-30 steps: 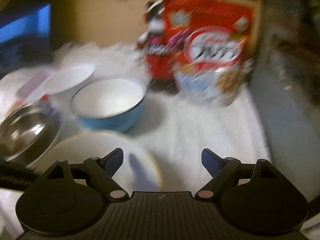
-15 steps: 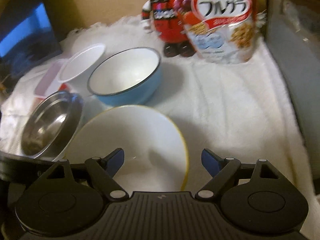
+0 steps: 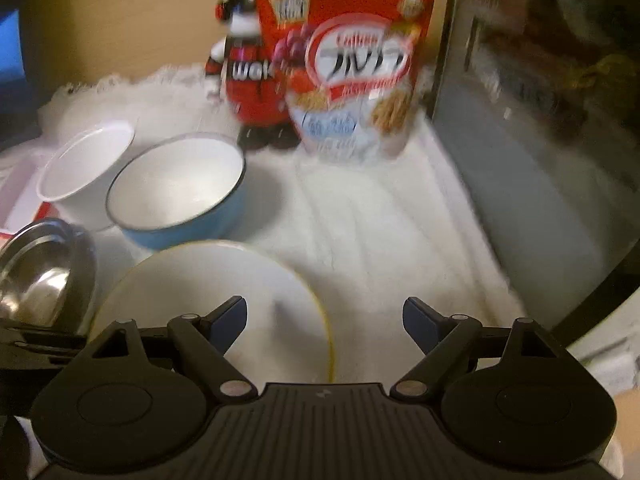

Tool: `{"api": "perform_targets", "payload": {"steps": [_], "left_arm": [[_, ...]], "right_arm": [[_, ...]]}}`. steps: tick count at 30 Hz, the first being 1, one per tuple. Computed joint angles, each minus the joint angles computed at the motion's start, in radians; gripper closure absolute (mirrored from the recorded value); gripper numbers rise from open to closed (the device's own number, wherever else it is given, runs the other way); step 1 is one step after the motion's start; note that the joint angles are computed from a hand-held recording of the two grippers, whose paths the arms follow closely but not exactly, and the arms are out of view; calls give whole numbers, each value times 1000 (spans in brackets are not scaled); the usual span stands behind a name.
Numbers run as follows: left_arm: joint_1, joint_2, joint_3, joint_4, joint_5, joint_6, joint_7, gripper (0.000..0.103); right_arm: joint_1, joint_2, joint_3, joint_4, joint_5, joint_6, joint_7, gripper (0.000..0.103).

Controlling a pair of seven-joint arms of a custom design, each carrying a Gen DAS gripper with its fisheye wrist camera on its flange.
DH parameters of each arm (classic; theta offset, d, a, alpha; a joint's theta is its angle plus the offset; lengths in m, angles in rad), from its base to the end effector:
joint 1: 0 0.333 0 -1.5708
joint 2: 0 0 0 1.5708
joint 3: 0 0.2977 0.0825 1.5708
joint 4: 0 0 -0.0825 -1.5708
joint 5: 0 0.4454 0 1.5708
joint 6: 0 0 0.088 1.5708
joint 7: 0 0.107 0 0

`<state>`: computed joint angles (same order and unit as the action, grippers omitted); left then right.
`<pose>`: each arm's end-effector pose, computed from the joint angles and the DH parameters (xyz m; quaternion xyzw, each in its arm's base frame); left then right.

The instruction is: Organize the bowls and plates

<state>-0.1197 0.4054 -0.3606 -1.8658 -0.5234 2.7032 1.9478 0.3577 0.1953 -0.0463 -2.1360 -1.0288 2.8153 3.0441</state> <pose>0.6435 -0.2993 0.3008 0.5390 -0.7858 0.3022 0.0269 0.5863 0.2331 0.2906 -0.5786 0.7418 -0.2449 0.2345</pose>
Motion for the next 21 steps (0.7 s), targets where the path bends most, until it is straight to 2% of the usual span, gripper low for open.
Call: {"api": "perform_targets", "payload": {"steps": [2,4,6,8,10,12,15,18,20,21], "left_arm": [[38,-28,-32,-30,-59,22,77,83],[71,-55,-56,-53,-137,37,156,83],[108,-83,-83,-70,-255,46,259,83],[161,-112,-119,-79,-438,41,415,83],[182,-128,-123,-74,-578,53,491,83],[172,-114,-89,-38,-610,36,438,83],[136,-52,-19,60,-569,-21,316,83],[73,26,47,160,-400,-13,158,83],[11,96,116,248,-207,-50,-41,83],[-3,127,132,290,-153,-78,-108,83]], "right_arm": [[-15,-11,13,-18,89,25,-21,17],[-6,-25,11,-28,105,17,6,17],[9,-43,12,-28,71,-10,43,17],[20,-65,17,-25,-1,-33,86,17],[18,-83,33,-12,-46,-65,96,17],[2,-94,47,7,-43,-61,64,17],[-34,-86,54,44,41,-11,-28,17],[-62,-57,52,79,172,43,-140,17],[-67,-32,44,103,235,58,-205,17],[-68,-16,41,119,265,59,-244,17]]}}
